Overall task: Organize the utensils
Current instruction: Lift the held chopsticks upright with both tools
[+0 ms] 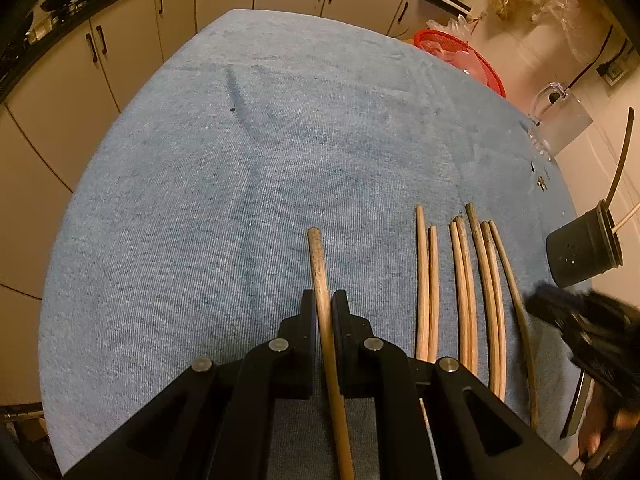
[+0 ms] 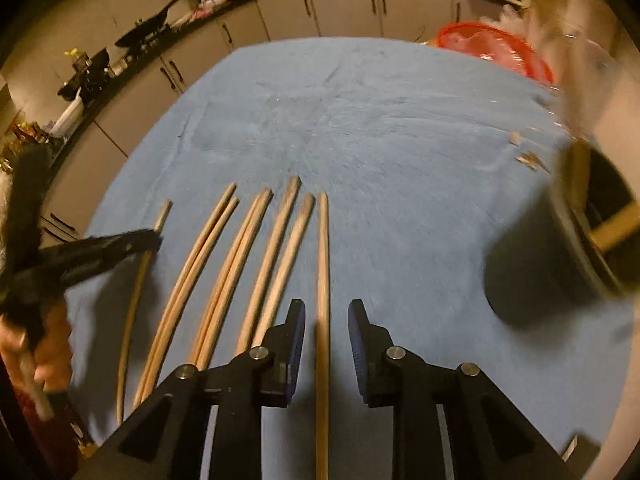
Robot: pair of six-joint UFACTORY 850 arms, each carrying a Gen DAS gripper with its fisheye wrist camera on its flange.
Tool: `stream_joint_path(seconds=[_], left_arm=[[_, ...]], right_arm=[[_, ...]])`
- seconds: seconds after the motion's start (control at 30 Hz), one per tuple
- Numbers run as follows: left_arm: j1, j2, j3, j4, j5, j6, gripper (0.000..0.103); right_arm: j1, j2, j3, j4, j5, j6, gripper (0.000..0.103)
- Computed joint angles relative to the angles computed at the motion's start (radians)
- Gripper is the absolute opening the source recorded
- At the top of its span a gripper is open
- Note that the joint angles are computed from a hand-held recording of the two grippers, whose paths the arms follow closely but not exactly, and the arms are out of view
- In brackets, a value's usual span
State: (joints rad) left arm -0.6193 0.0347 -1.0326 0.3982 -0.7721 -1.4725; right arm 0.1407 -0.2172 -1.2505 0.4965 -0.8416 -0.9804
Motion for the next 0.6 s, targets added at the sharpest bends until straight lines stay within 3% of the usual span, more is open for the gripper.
stream_joint_path(seconds=[0.23,0.33,0.37,0.4,0.47,0.6], left_arm=[[0.016,-0.049,-0.048,0.004,-0.026,0.060,0.008],[0.024,-0.074,-0.070,0.023,-0.031,0.066,0.007],[0.026,-0.080,-0.076,0.027,-0.028,0.065,0.007],[0.031,-0.074,-0.071,0.021,-0.002,0.068,0.007],[0.031,-0.050,-0.051,0.028,0.059,0.049,0.007],[-0.028,-0.010,-0.051,0.170,0.032,-0.061,0.007]], right_arm=[[0.089,-0.056,-0.043,-0.143,0.092,0.119,0.025],[0.123,-0.074,-0.063,-0.192,0.107,0.148,0.016],[0.127,-0.081,-0.074,-0.195,0.099,0.176,0.006],[0.128,-0.085,-0.079,-0.193,0.098,0.188,0.006],[0.115,-0.076,-0.066,-0.128,0.105,0.152,0.006],[0.041,0.005,-0.006,0.103,0.086,-0.018,0.006]])
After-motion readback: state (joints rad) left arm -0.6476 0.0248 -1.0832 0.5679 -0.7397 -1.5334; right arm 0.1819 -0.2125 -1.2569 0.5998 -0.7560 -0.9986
